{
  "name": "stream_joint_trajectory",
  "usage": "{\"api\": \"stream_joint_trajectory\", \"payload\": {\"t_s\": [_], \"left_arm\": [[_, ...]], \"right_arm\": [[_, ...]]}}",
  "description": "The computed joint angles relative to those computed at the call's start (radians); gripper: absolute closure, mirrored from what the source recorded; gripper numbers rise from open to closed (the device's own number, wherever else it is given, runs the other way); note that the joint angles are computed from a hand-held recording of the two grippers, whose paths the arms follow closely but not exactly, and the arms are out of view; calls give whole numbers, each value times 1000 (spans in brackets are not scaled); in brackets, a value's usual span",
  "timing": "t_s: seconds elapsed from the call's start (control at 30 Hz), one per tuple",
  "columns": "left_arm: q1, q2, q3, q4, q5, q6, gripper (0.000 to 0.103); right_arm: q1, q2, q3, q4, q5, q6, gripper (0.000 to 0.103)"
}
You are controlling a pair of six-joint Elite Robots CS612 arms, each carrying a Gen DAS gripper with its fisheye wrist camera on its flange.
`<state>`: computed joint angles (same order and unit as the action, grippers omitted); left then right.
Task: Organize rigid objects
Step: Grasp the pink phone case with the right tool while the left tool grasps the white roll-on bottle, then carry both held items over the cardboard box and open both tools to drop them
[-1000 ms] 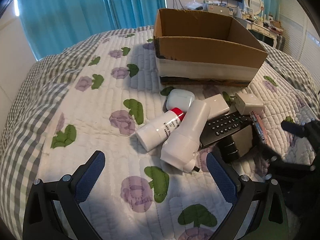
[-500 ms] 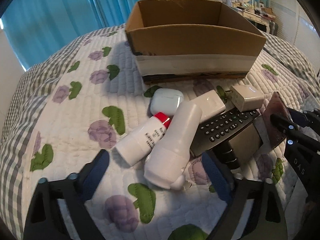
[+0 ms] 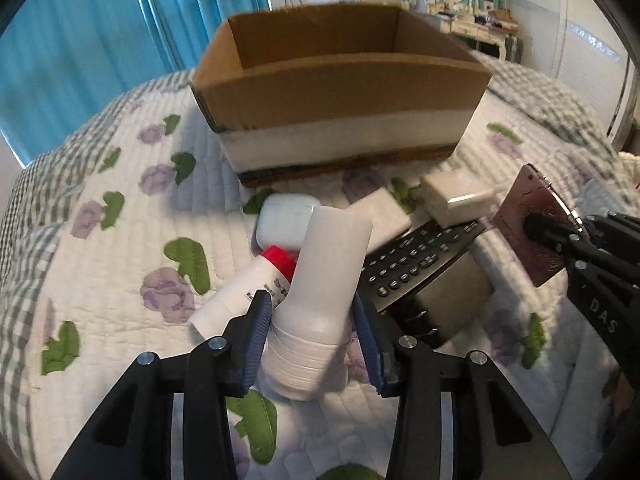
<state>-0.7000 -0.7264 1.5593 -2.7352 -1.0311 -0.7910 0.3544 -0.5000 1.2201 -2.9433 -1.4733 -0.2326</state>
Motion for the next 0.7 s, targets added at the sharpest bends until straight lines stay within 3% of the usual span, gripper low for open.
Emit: {"api": "stream_joint_trajectory", "payload": {"t_s": [0.1, 0.13, 0.3, 0.47, 0.57, 0.7], "left_arm": [[-4, -20, 15, -24, -1, 14, 64], [-5, -28, 16, -15, 4, 12, 69], [-15, -64, 32, -40, 37, 26, 70], [-21, -97, 28, -70, 85, 95, 70], [-10, -111, 9, -79, 84, 126, 70], [12, -117, -50, -15, 95, 147, 70]], "right_arm": [[0, -16, 22, -36, 13, -1, 93], [-1, -20, 27, -42, 19, 0, 93], [-7, -59, 66, -90, 60, 8, 93], [-12, -90, 75, -127, 102, 9, 93], [-10, -104, 55, -137, 124, -3, 93], [-8, -101, -4, -127, 149, -9, 94]]}}
